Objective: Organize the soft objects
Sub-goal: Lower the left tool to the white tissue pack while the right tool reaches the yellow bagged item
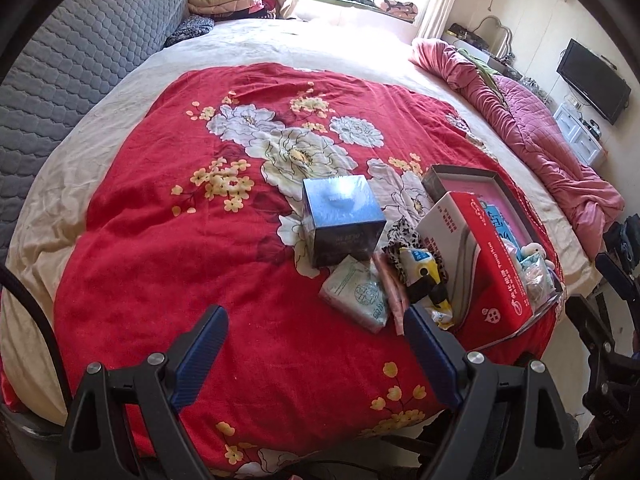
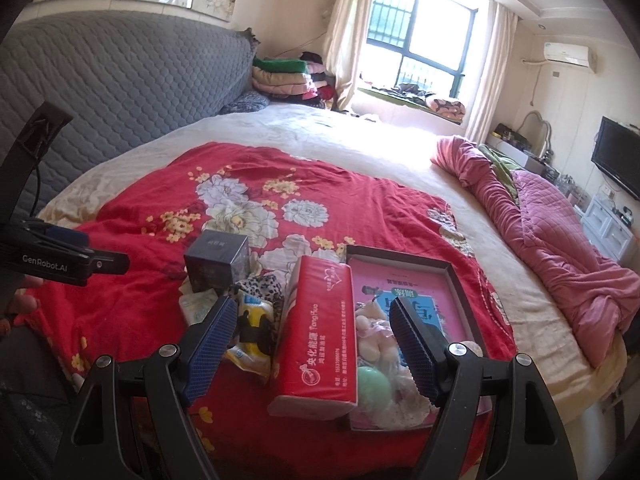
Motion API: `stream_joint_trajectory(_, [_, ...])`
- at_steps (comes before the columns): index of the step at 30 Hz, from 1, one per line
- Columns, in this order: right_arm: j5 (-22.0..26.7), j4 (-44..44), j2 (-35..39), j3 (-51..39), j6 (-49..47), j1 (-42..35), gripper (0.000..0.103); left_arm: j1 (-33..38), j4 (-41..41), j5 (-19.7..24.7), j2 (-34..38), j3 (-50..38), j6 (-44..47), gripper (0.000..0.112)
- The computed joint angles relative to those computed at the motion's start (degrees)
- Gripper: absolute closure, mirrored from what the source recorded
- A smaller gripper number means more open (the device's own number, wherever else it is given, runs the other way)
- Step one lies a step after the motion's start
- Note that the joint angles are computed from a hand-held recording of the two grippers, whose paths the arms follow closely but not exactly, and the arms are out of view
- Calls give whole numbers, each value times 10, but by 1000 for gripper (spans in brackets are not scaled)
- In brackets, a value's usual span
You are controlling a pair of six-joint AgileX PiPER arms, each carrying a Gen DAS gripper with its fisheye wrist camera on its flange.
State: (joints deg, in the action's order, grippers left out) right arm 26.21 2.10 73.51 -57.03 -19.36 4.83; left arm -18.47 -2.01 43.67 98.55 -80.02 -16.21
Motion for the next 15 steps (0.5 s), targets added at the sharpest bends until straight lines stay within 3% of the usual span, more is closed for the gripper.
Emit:
stream_joint_trajectory(8, [-53,-270,49,64,183,104,23,9,-56,-24,69,-3,42,23])
stream_joint_trajectory(15, [-75,-362,85,79,265,127,23,33,-154,-18,143,-46,93,23])
